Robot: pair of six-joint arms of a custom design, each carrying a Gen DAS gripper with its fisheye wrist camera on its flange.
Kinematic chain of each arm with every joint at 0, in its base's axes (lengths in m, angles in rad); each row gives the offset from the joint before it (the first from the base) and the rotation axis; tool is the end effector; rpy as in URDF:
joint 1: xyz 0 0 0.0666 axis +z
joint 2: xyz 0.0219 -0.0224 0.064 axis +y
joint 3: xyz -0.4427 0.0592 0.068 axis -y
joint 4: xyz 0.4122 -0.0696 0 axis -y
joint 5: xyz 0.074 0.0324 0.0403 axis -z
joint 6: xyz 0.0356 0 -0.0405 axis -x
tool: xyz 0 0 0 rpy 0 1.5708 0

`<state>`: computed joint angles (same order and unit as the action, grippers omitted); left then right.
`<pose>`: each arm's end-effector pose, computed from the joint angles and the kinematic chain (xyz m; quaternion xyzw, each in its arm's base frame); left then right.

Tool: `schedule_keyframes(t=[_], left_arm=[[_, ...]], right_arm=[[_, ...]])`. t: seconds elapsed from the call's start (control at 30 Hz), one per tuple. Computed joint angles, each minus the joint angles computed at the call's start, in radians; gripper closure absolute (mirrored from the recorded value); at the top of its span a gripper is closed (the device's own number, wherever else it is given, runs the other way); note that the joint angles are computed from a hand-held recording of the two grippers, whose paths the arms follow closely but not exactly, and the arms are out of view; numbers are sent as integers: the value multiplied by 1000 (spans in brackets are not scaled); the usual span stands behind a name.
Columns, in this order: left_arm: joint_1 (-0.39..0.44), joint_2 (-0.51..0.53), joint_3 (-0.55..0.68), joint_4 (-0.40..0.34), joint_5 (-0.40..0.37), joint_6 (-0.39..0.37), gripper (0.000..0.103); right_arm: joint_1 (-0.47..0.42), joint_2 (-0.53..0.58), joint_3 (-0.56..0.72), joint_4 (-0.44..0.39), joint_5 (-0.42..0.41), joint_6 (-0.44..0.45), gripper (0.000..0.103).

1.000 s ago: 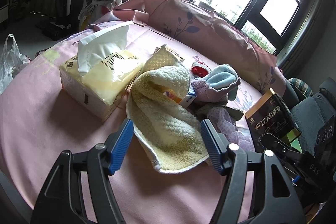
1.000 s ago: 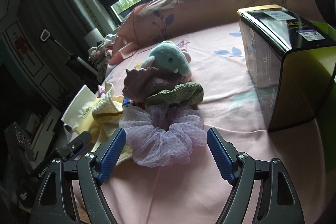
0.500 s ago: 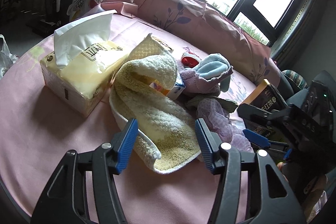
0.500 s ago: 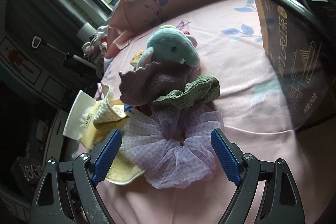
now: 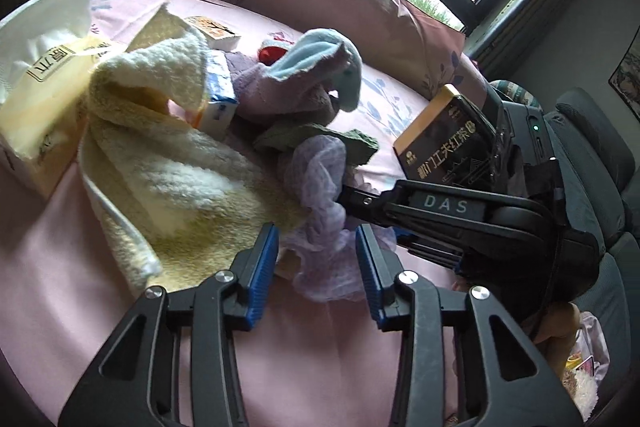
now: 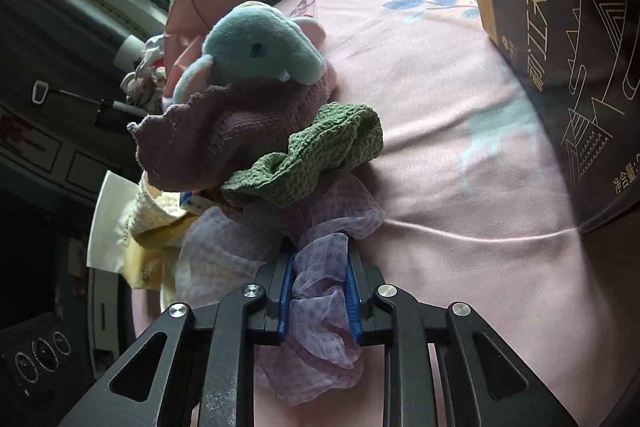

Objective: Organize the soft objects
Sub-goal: 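Lift the lavender scrunchie with the right gripper off the pile, then carry the scrunchie into the green-rimmed box and open the right gripper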

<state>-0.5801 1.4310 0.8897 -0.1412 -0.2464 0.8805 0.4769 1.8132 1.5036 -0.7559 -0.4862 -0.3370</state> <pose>0.3934 -0.2479 0.2975 -0.1863 0.8781 -0.2018 0.3917 0.5591 0.3071 0.3261 -0.1257 0.9333 0.3101 0.1306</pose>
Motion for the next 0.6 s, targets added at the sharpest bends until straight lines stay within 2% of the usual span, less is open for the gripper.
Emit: schedule_keyframes(t=[0.07,0.1,0.17,0.3,0.4,0.5,0.6], left_arm=[[-19,9,20,-15,-21,-32,69],[-28,12,39,-55,-40,-41,71],[-35,12,54,-71,-56,-37,78],[-39,12,84,-50,-29,-51,81],[-68,27,142,-73,-74,-111,82],[-87,45,191,-56,-70,-161,82],[-104,70,247,-35,-52,-207,82]], right_arm=[[-5,-15,-14,1,-33,3,81],[-11,-23,-23,4,-73,-2,81],[-26,-44,-44,22,-157,-7,82],[-32,-106,-66,72,-80,25,82],[-61,-149,-89,129,-101,19,82],[-99,-196,-113,174,-98,0,82],[-139,-261,-156,282,-55,-24,81]])
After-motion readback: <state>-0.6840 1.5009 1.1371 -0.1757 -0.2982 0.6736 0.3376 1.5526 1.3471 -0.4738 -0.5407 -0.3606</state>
